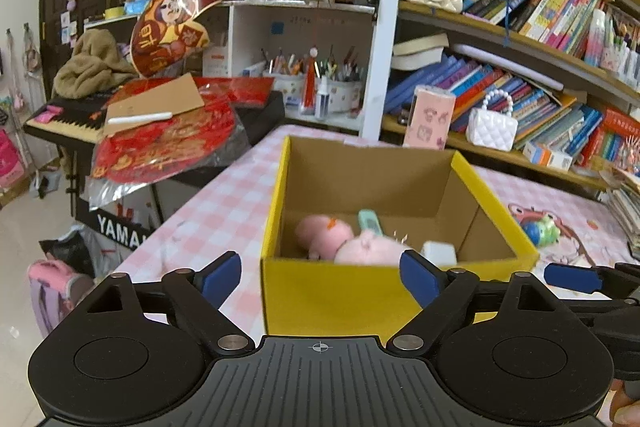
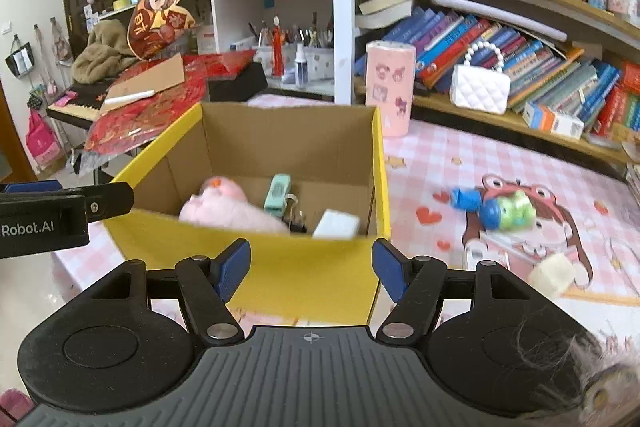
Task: Organize objects
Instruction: 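Lift both open tools up out of the yellow box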
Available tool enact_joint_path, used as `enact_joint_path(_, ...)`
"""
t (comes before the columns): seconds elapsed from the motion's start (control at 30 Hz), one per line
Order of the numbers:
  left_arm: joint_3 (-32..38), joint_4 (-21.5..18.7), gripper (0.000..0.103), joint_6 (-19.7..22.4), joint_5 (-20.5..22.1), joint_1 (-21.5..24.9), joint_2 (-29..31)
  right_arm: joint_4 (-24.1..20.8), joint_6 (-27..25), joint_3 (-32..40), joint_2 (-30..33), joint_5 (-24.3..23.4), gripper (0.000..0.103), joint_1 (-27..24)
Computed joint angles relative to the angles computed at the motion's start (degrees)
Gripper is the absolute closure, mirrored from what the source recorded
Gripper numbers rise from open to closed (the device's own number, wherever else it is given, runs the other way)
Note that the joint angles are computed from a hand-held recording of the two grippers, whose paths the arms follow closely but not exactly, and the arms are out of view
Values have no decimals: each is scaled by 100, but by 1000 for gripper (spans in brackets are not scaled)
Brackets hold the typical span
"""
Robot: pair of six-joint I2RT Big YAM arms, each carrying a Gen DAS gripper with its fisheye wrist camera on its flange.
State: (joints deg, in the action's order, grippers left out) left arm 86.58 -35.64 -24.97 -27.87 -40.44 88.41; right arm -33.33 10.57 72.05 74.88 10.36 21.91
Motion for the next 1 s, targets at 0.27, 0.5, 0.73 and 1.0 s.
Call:
enact_joint_path(0.27, -395, -248, 12, -195, -98, -158, -282, -162, 316, -397, -351, 388, 35, 246)
enact_joint_path(0.5, -692, -418, 10, -416, -130, -305, -483, -348, 532, -681, -592, 639, 34, 466)
enact_joint_path(0.73, -900, -504, 10, -474, -172, -413, -640, -531, 742, -857, -759, 738, 33, 652)
enact_joint_path(1.0, -1062, -659, 9, -640, -149, -539, -754, -720, 1040, -1009, -934, 844, 29, 805)
